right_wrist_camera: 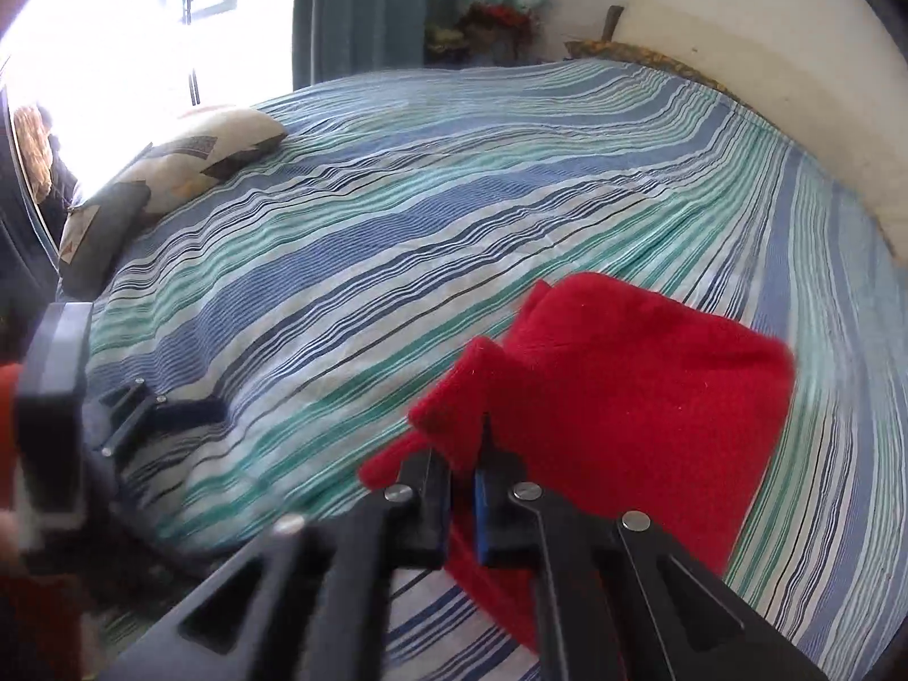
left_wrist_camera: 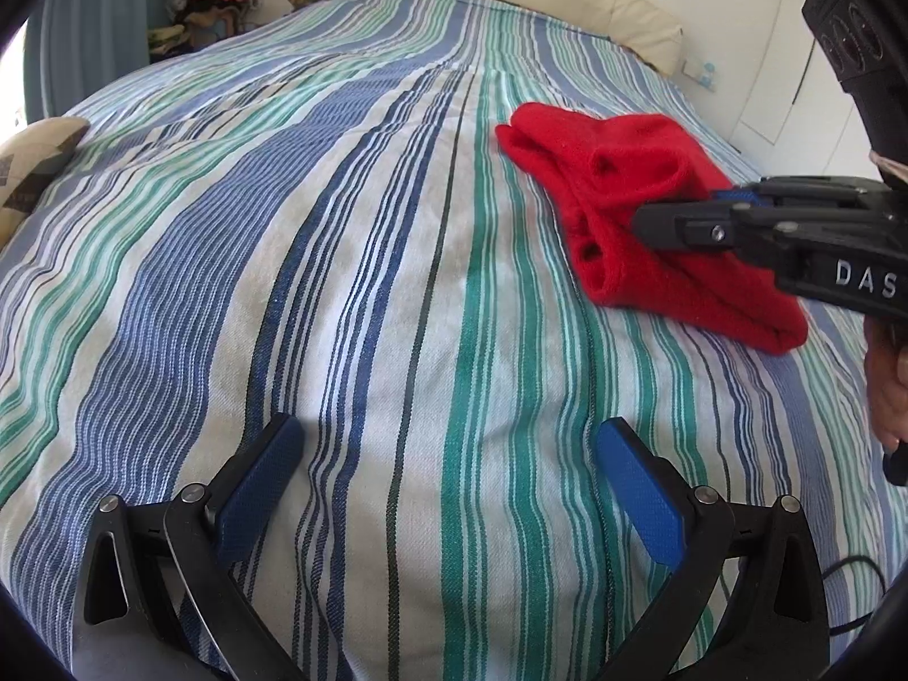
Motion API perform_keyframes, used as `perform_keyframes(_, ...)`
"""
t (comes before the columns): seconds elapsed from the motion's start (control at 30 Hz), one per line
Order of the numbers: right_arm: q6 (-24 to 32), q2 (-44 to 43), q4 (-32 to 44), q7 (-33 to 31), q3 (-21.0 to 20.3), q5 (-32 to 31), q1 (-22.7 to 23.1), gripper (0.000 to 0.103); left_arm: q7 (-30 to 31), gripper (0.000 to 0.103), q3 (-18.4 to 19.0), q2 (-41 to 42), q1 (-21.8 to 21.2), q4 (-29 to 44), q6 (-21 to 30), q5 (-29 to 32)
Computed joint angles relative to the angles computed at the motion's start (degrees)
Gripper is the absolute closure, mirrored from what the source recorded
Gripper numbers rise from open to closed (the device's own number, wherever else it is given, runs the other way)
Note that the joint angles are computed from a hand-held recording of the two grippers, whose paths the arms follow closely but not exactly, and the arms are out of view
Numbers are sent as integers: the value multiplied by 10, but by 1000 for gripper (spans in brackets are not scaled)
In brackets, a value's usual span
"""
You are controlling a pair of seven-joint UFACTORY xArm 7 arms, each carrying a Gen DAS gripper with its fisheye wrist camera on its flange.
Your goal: Fold small clothes
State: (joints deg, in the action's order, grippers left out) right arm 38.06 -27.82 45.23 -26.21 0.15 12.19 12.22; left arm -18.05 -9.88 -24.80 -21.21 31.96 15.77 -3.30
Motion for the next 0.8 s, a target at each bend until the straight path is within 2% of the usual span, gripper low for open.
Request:
perform_keyframes(0.07,36,29,9,-5,-6,16,9,78,3,1,3,-2,-3,-3,-3,-3)
perform_keyframes(0.13,49,39,-3,-34,-22,59,24,34,5,1,6,-4,-6,-5,-7,-7)
perform_keyframes(0.2,36,7,-33,-69,-37,114,38,29,6,1,6,-3,-6,-5,-8,-8)
perform_keyframes(0.33,79,-75,-53,-103,-73,184,42,29,3,1,3,0,-3,-3,-8,-6)
perform_keyframes(0.4,88,-123,-63,-97,-86,184,18,30,3,1,3,1,-3,-3,-9,-5)
perform_keyframes(0.43,85,-140,-65,-82,-85,169,-7,34,3,1,3,1,-3,-3,-9,-5)
perform_keyframes(0.47,80,-153,-68,-65,-86,149,-34,40,3,1,3,1,-2,-3,-9,-4)
perform_keyframes(0.5,77,-156,-68,-46,-86,126,-62,55,2,1,2,2,-1,-2,-9,-3)
perform_keyframes(0.53,77,-149,-65,-26,-84,99,-89,73,2,1,1,1,-1,-3,-9,-2)
perform_keyframes(0.6,81,-127,-55,-5,-98,84,-107,94,1,1,0,1,0,-2,-9,0)
perform_keyframes(0.67,81,-121,-61,-21,-117,98,-92,94,0,1,1,2,0,-1,-8,0)
perform_keyframes(0.73,79,-108,-77,-28,-119,108,-83,94,3,1,4,3,-3,5,3,-3)
perform_keyframes(0.8,83,-83,-99,-10,-100,101,-89,94,-6,3,-2,-7,6,24,49,2)
